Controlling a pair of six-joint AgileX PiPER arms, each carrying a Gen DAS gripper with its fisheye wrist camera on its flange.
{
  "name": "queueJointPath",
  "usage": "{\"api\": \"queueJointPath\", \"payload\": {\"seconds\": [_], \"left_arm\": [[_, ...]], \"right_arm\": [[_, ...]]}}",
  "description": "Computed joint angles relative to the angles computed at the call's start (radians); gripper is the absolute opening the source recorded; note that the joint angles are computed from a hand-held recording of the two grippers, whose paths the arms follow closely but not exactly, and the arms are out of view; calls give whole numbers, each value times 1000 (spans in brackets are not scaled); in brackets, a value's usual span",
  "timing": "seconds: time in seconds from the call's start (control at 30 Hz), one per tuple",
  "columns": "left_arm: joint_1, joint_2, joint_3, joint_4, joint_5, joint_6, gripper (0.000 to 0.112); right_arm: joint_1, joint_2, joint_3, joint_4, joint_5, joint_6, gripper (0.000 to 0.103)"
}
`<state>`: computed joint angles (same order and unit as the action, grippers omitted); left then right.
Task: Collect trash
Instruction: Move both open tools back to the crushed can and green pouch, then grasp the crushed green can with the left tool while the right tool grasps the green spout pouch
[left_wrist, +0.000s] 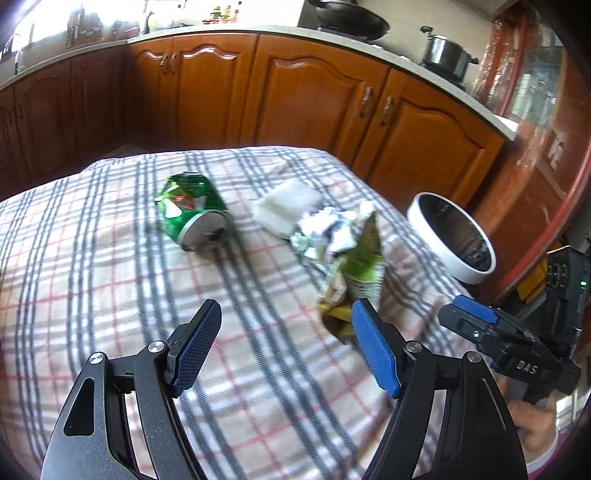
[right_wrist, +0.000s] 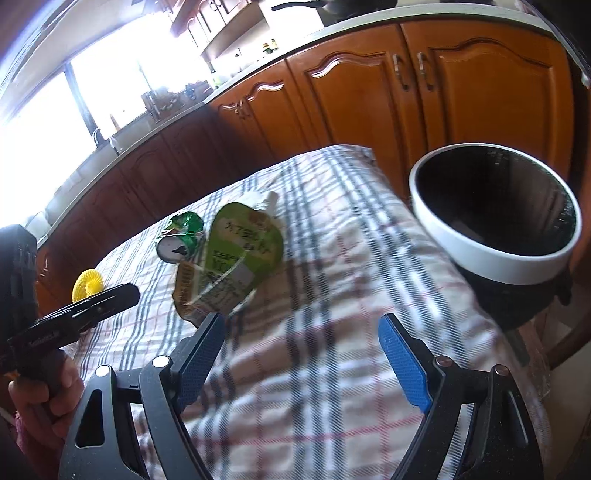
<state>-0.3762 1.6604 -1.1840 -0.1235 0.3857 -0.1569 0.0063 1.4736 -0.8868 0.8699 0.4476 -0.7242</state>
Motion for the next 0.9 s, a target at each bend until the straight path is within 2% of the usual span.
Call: {"api": "queueJointPath", "payload": {"seconds": [0.2,0.37,0.5,0.63,0.73,0.77,0.8,0.83,0.87,0.9], "left_arm": [[52,81,-104,47,51,-29,75],[115,165,-236,47,96,-32,75],[159,241,-351,41,130,-38,75],[207,345,-490,-30,203,2,75],[212,411,-566,-32,248,5,74],[211,431,-586,-40,261,20,73],[206,440,-592,-40,265,27,72],[202,448,-594,-48,264,44,68],[198,458,-604,-57,271,60,56],[191,464,-609,-61,274,67,49]], "right_arm": [[51,91,-86,18,28,30,61],[80,166,-168,43,44,47,56],[89,222,-232,80,63,50,56],[102,284,-295,55,75,110,55],[99,331,-324,78,107,117,43],[99,347,-334,84,120,117,34],[99,361,-342,94,134,110,30],[99,364,-338,118,138,86,28],[100,363,-339,130,138,68,16],[102,355,-334,137,135,53,15]]}}
